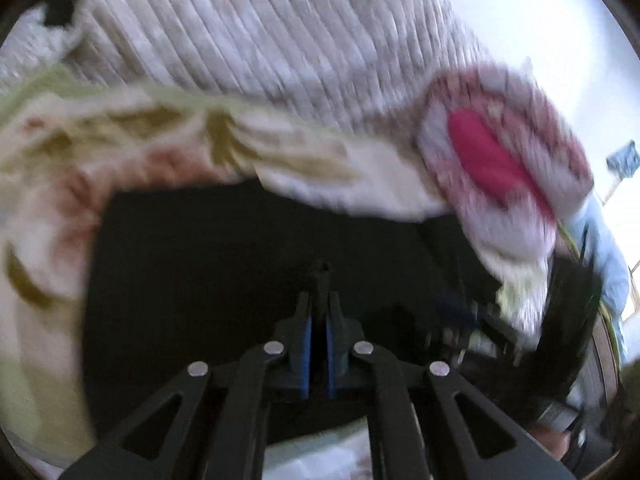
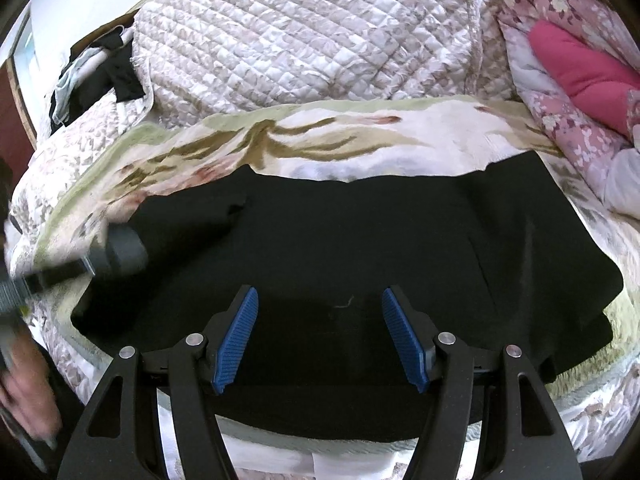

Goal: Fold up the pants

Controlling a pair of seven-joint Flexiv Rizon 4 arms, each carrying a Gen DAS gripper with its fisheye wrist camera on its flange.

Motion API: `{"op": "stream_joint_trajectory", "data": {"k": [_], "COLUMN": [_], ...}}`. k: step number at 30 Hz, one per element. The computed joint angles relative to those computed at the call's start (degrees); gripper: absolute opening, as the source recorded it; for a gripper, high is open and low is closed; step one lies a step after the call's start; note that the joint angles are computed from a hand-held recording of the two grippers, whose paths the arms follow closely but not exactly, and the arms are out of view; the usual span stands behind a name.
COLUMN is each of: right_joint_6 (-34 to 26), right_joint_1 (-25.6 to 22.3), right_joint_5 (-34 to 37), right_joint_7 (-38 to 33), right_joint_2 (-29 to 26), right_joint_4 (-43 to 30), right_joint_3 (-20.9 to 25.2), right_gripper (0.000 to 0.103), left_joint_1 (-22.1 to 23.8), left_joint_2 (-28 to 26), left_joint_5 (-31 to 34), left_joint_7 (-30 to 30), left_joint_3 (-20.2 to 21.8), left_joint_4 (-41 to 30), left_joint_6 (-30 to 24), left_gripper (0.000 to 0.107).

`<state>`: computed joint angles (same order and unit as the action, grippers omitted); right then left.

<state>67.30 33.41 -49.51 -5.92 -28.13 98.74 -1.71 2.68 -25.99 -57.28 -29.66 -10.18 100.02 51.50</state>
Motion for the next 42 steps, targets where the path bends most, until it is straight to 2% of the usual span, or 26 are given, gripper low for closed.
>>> {"op": "stream_joint_trajectory", "data": {"k": [3, 5, 9, 13, 16, 19, 22, 23, 27, 30, 32, 34, 37, 38, 39, 40, 42], "right_joint_6": [0.73, 1.09, 2.88, 6.82, 10.04, 10.69, 7.37, 6.25, 6.28, 6.90, 6.00, 6.12, 5.77, 5.85, 5.44, 5.41, 6.64], "right_joint_1": [-0.15, 0.02, -0.13, -1.01, -2.69, -5.84, -9.30, -9.65, -8.76, -9.68, -8.44, -7.26, -6.97, -7.36, -8.41, -8.66, -7.51], "right_joint_5": [0.25, -0.08, -0.60, 1.07, 6.83, 14.14, 20.79, 22.38, 25.88, 29.59, 30.18, 31.73, 34.63, 35.85, 37.63, 39.40, 40.08], "right_joint_7": [0.45, 1.03, 1.98, 1.34, -3.36, -11.88, -20.21, -21.56, -24.20, -28.60, -29.35, -28.08, -29.49, -30.92, -33.11, -34.35, -34.05], "right_joint_2": [0.01, 0.07, 0.09, -0.73, -3.01, -7.10, -12.42, -13.54, -15.76, -17.73, -17.96, -18.51, -19.62, -19.88, -20.53, -20.61, -19.67], "right_joint_4": [0.19, 0.28, 0.57, -0.09, -2.88, -8.52, -15.77, -17.28, -20.54, -22.99, -23.87, -25.02, -26.97, -27.44, -28.38, -28.59, -27.47], "right_joint_3": [0.02, -0.30, -0.62, -0.17, 2.39, 8.04, 14.78, 15.75, 15.23, 18.17, 16.47, 14.16, 14.01, 15.01, 17.37, 18.12, 16.14], "right_gripper": [0.065, 0.065, 0.065, 0.065, 0.063, 0.059, 0.057, 0.056, 0.054, 0.052, 0.051, 0.046, 0.038, 0.018, 0.004, 0.004, 0.004], "left_joint_1": [-0.22, 0.42, 2.78, 2.64, 1.23, 0.66, 1.89, 2.37, 3.99, 4.99, 5.34, 5.33, 5.56, 5.63, 5.60, 5.63, 5.85], "left_joint_2": [-0.77, -0.69, -0.28, 1.04, 0.01, -3.03, -5.17, -5.68, -6.71, -7.16, -7.24, -7.50, -7.68, -7.68, -7.70, -7.74, -7.77], "left_joint_5": [3.92, 3.24, 0.95, -2.89, -2.42, 3.48, 6.96, 7.89, 11.86, 13.61, 14.55, 15.63, 16.54, 16.65, 16.85, 17.06, 17.11], "left_joint_7": [-1.95, -2.27, -2.86, -0.37, -0.63, -5.88, -10.71, -12.04, -14.78, -15.96, -16.55, -17.22, -17.72, -17.69, -17.75, -17.97, -17.89], "left_joint_3": [0.89, 0.51, 0.22, 1.20, 2.45, 4.00, 4.06, 3.87, 2.40, 1.30, 0.97, 0.90, 0.54, 0.38, 0.32, 0.30, -0.06], "left_joint_4": [0.19, -0.09, -1.70, -1.43, -2.87, -6.05, -8.01, -8.36, -8.76, -8.89, -8.77, -8.96, -9.03, -8.94, -8.86, -8.94, -8.91], "left_joint_6": [-2.83, -3.96, -11.05, -7.29, 2.80, 10.36, 11.89, 11.91, 11.96, 11.53, 11.31, 11.30, 11.34, 11.64, 12.04, 12.05, 12.19], "left_gripper": [0.007, 0.007, 0.018, 0.034, 0.040, 0.041, 0.041, 0.041, 0.041, 0.041, 0.041, 0.041, 0.041, 0.041, 0.041, 0.041, 0.041]}}
